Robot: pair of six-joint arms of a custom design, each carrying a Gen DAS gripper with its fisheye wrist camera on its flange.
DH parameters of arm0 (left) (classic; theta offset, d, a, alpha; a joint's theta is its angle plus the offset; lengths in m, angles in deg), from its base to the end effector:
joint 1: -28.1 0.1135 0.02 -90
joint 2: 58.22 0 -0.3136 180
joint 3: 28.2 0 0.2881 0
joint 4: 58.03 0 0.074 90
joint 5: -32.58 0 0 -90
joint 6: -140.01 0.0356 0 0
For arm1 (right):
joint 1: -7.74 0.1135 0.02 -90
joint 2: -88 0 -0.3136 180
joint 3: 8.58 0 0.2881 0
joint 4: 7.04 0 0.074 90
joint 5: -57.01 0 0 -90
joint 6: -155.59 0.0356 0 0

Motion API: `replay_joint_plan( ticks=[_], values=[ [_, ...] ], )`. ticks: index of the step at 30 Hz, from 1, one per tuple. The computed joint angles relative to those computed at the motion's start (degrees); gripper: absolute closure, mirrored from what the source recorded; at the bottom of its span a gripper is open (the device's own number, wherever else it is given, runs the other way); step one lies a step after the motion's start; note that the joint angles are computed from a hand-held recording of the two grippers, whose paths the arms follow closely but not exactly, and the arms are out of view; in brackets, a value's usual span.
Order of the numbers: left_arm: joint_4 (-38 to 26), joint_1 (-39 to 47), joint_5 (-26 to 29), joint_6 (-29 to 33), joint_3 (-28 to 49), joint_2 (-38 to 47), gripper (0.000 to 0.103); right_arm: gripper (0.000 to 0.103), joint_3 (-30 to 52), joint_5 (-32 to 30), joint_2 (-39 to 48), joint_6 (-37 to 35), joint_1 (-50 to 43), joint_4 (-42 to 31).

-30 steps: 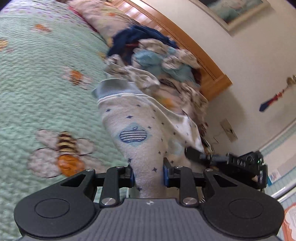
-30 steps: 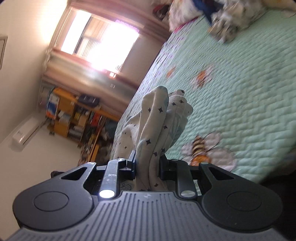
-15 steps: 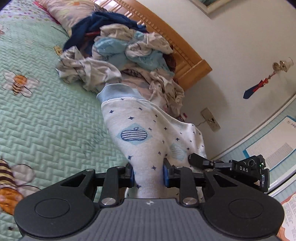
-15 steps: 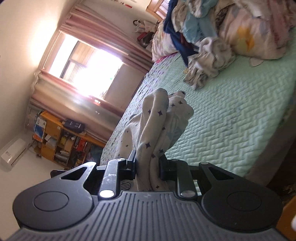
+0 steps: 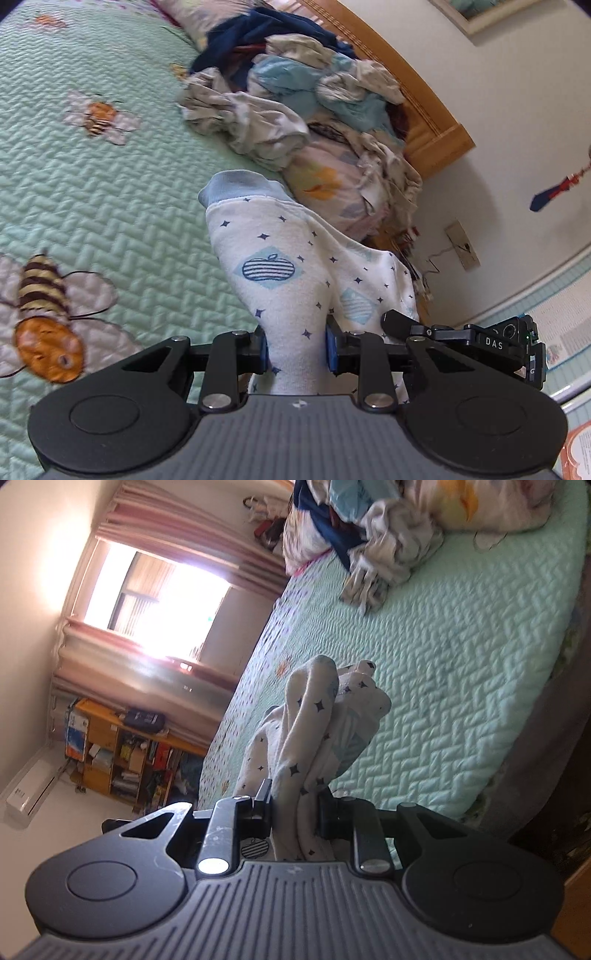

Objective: Fold clothes

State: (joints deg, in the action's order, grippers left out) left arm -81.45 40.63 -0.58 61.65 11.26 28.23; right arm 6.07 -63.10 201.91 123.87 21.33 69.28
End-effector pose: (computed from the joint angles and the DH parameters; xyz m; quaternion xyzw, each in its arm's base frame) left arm 0.2295 0.0205 0.1278 0.0742 0.8673 -0.4273 0.2445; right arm 0.1875 0.0637 0.0750 0.1733 0.7991 0.4884 0.3048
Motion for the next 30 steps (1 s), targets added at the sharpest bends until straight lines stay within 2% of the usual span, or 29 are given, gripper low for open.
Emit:
replay_joint_plan(
  ticks=[3,12,16,20,22,24,27,30],
  values=[
    [-2.01,2.09,0.03,1.75,1.14,0.59,0.073,0.078,1.22,0.77,0.74,1.04,1.75,-0.27],
    [-1.59,3.90,0.41,2.29,0.98,0.24,0.073,0.078,2.60,1.60,-1.85,1.36,3.04,-4.27],
    [-5.58,9.47,1.52,7.17,-0.64,-2.99,0.073,0.078,3.70,2.73,-2.64,1.97,6.55,-5.23],
    [-17.51,21.91,2.45,20.11,-0.95,-5.48,0.073,0.078,7.94,2.57,-1.75,2.85,11.90,-7.62],
    [-26.05,30.85,2.41,30.57,-0.03,-4.71,0.073,0.078,11.09,2.73,-0.59,3.49,15.79,-9.11],
    [-34.43,40.86,1.53,42.08,1.75,-1.63,0.074,0.078,14.87,3.06,0.61,3.72,20.15,-11.58],
    [-43.64,54.76,-0.64,55.61,6.25,5.48,0.074,0.078,20.99,2.64,2.65,4.35,25.67,-15.52],
    [-49.83,65.46,-2.60,63.20,10.91,10.40,0.074,0.078,27.12,2.82,3.72,4.32,30.93,-20.31]
  ],
)
